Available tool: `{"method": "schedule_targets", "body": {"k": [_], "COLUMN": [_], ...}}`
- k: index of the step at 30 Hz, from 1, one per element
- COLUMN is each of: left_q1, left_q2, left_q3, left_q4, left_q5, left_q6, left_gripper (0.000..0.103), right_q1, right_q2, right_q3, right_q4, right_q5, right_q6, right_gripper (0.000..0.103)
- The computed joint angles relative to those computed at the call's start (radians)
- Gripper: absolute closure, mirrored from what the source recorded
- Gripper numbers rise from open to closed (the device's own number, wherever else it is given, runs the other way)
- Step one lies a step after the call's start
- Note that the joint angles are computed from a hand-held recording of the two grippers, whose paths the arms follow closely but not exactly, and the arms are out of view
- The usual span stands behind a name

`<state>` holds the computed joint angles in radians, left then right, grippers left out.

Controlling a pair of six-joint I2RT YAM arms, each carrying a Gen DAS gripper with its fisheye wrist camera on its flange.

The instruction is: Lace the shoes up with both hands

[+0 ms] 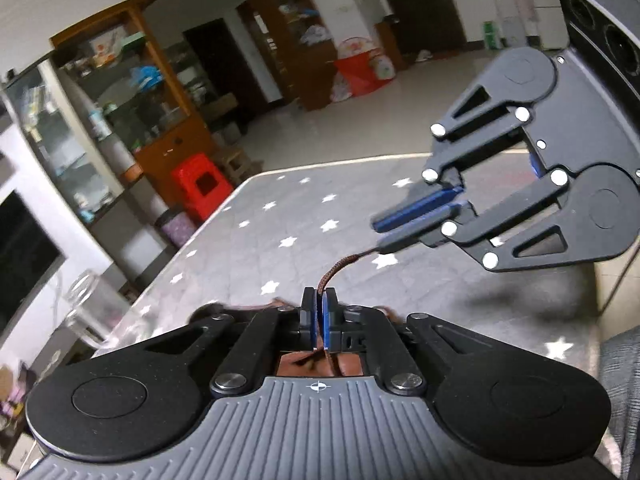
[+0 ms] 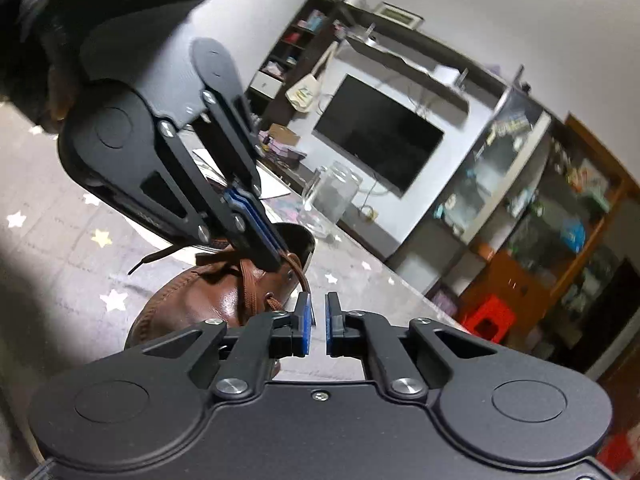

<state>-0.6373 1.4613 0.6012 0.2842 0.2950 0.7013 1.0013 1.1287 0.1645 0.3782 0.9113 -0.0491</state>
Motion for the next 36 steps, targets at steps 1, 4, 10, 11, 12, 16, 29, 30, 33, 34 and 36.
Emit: {"method": "schedule_targets", "body": {"k": [1, 4, 10, 11, 12, 16, 29, 30, 33, 34, 36], "left_q1": [0.004, 0.018, 0.024, 0.026, 0.026, 0.002, -0.032, -0.034, -0.034, -0.034, -0.028], "left_q2": [-0.006, -0.027, -0.016, -0.018, -0.019, -0.018, 0.052, 0.059, 0.080, 0.088, 0.122], "left_q3": [-0.003, -0.008, -0.011, -0.012, -0.014, -0.021, -0.054, -0.052, -0.050, -0.051, -0.066], "left_q4": [0.010, 0.011, 0.060, 0.064, 0.068, 0.093, 0.181, 0.182, 0.197, 0.206, 0.253], "left_q5": [-0.015, -0.035, -0.112, -0.111, -0.115, -0.150, -0.188, -0.193, -0.193, -0.193, -0.189], "left_q6": [-0.009, -0.025, -0.094, -0.103, -0.110, -0.124, -0.104, -0.105, -0.108, -0.109, -0.109], "left_gripper": [0.100, 0.100, 0.100, 0.100, 0.100, 0.100, 0.100, 0.100, 0.100, 0.100, 0.100], "right_q1": [-0.018, -0.077, -0.164, -0.181, -0.195, -0.232, -0.265, -0.264, -0.267, -0.270, -0.282], "right_q2": [0.012, 0.049, 0.132, 0.152, 0.171, 0.228, 0.153, 0.151, 0.128, 0.116, 0.098], "right_q3": [0.000, 0.003, 0.020, 0.028, 0.035, 0.062, 0.028, 0.026, 0.010, 0.002, -0.003], "right_q4": [0.017, 0.073, 0.182, 0.201, 0.220, 0.252, 0.186, 0.184, 0.175, 0.171, 0.157], "right_q5": [-0.022, -0.097, -0.221, -0.243, -0.260, -0.303, -0.277, -0.272, -0.271, -0.273, -0.283], "right_q6": [0.012, 0.065, 0.171, 0.182, 0.193, 0.229, 0.238, 0.239, 0.253, 0.259, 0.264], "right_gripper": [0.097, 0.097, 0.085, 0.081, 0.080, 0.072, 0.060, 0.060, 0.060, 0.060, 0.060]}}
